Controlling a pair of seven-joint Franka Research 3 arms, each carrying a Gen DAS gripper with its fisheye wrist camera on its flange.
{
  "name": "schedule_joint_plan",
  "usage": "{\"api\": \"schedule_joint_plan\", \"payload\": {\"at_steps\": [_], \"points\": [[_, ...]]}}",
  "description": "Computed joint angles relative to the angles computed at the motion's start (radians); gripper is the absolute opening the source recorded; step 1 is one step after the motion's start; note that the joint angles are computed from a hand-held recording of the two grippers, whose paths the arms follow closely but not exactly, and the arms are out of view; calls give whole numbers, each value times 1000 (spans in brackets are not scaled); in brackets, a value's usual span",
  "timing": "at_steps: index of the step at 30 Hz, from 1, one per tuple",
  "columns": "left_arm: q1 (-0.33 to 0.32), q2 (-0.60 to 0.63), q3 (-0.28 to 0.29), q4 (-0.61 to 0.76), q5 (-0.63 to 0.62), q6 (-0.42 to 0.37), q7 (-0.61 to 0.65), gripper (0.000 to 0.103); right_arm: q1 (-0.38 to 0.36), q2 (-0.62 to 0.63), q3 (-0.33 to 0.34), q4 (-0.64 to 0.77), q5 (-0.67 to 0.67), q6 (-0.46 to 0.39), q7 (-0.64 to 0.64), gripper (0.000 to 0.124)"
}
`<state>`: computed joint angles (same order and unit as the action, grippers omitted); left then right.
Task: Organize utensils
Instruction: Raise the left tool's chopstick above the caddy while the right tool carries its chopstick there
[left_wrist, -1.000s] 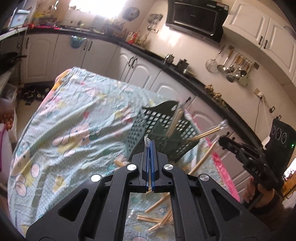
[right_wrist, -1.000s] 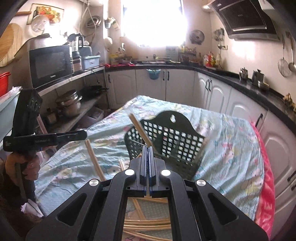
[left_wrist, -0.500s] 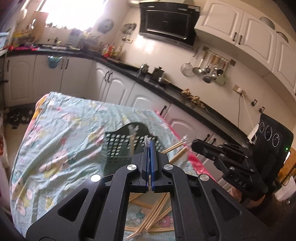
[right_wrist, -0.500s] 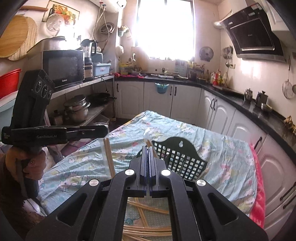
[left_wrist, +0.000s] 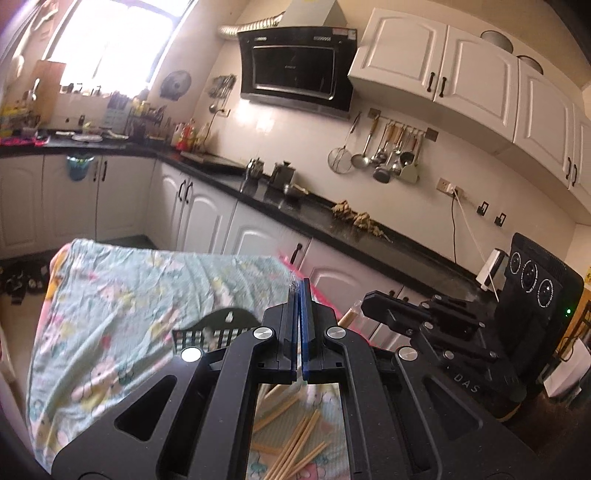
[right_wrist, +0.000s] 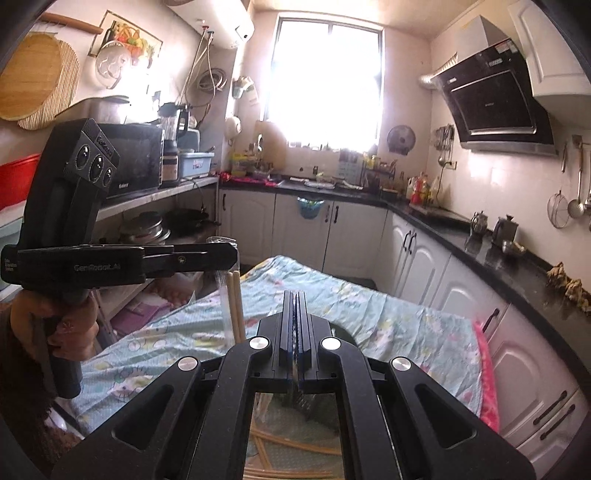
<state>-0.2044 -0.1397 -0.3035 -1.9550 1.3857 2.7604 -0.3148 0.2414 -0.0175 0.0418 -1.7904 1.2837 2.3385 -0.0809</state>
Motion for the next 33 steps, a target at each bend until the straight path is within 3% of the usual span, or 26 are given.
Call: {"api": "schedule_joint_plan", "payload": {"at_steps": [15, 33], "points": [[-6, 76, 33, 154, 16, -21, 59, 0, -13, 70, 17, 148, 23, 35, 55, 1], [-38, 193, 100, 270, 10, -35, 97, 0, -50, 215, 80, 326, -37, 156, 148, 1]]}}
